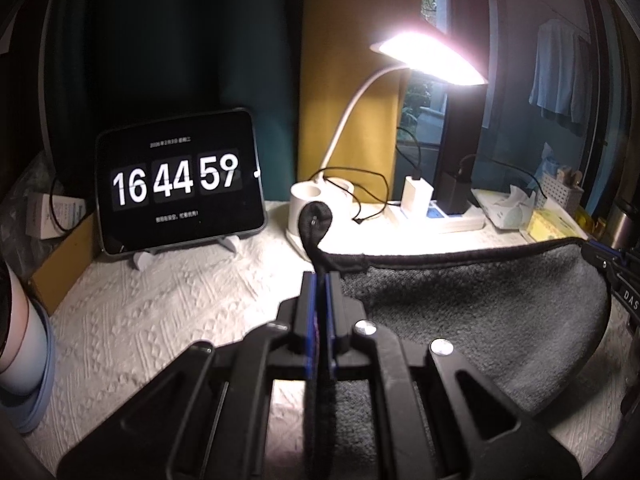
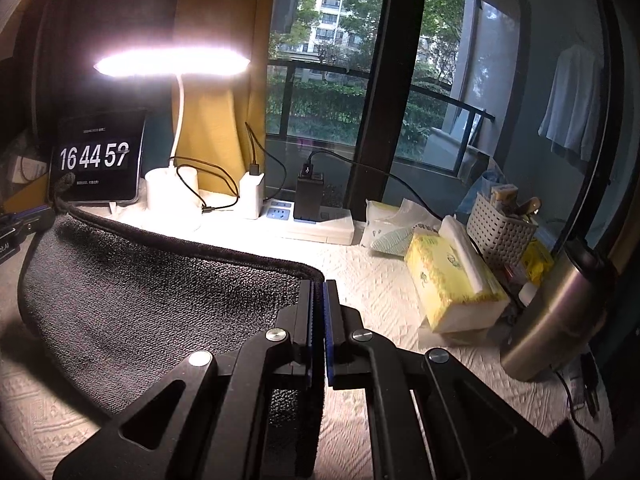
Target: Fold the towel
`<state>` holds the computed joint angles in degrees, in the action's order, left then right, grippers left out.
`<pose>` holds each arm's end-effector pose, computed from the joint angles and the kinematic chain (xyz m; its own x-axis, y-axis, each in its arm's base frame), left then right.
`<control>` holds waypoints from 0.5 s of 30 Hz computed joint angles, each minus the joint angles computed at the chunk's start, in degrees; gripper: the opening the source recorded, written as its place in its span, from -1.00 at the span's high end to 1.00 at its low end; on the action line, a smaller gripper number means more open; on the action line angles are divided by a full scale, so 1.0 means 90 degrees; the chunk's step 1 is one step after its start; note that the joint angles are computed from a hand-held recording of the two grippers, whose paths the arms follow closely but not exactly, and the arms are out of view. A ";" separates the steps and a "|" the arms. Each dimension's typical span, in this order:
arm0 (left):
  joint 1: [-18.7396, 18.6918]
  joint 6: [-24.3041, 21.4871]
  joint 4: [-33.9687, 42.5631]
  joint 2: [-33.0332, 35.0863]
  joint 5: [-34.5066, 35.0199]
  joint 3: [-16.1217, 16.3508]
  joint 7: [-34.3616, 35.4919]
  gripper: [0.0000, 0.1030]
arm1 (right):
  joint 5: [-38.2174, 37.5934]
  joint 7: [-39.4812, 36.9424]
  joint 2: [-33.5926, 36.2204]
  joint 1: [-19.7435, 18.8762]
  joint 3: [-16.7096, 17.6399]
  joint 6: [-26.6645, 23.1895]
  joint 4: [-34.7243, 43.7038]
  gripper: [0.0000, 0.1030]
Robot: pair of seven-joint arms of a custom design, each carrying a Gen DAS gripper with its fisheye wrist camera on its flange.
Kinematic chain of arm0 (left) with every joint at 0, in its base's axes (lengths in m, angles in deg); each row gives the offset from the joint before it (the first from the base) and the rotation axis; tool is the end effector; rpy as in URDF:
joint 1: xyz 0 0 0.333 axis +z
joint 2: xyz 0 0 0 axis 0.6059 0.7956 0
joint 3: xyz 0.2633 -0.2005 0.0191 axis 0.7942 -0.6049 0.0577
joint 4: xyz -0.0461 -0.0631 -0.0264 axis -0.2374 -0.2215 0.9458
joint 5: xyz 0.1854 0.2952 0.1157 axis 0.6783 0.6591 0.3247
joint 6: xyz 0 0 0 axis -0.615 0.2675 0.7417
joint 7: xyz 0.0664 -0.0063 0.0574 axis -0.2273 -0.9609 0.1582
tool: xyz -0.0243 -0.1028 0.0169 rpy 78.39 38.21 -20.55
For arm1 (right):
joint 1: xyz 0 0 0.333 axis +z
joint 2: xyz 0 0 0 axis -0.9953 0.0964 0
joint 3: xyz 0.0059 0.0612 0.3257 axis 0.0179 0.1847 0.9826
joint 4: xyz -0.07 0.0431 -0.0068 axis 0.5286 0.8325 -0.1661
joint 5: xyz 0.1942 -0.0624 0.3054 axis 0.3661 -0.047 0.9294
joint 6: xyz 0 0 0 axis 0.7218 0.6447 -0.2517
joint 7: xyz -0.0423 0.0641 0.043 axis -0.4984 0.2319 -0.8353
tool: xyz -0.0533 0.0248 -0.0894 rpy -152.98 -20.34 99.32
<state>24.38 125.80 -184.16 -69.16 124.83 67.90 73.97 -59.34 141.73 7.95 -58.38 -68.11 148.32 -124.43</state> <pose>0.5925 -0.2370 0.4534 -0.0257 -0.9983 0.0524 -0.5163 -0.0316 -0.8558 0.5898 0.2929 0.4697 0.1224 -0.9762 0.1791 -0.5011 -0.2166 -0.8378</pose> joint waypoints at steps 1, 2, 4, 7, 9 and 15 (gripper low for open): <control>0.0004 -0.0001 0.0030 0.0032 -0.0025 0.0000 0.0019 0.91 | 0.0020 -0.0030 0.0046 -0.0005 0.0002 -0.0003 0.0056 0.90; 0.0006 0.0003 0.0074 0.0076 -0.0053 0.0005 0.0042 0.91 | 0.0049 -0.0067 0.0084 -0.0007 -0.0001 -0.0002 0.0101 0.90; -0.0012 0.0001 0.0141 0.0137 -0.0067 0.0030 0.0047 0.91 | 0.0108 -0.0134 0.0162 -0.0008 -0.0026 0.0016 0.0192 0.90; -0.0040 0.0028 0.0266 0.0248 -0.0108 0.0080 0.0067 0.91 | 0.0259 -0.0295 0.0285 0.0009 -0.0079 0.0033 0.0326 0.90; -0.0062 0.0048 0.0355 0.0316 -0.0113 0.0121 0.0061 0.91 | 0.0327 -0.0382 0.0348 0.0034 -0.0130 0.0049 0.0398 0.90; -0.0118 0.0094 0.0647 0.0570 -0.0252 0.0225 0.0173 0.91 | 0.0570 -0.0643 0.0558 0.0094 -0.0276 0.0112 0.0637 0.90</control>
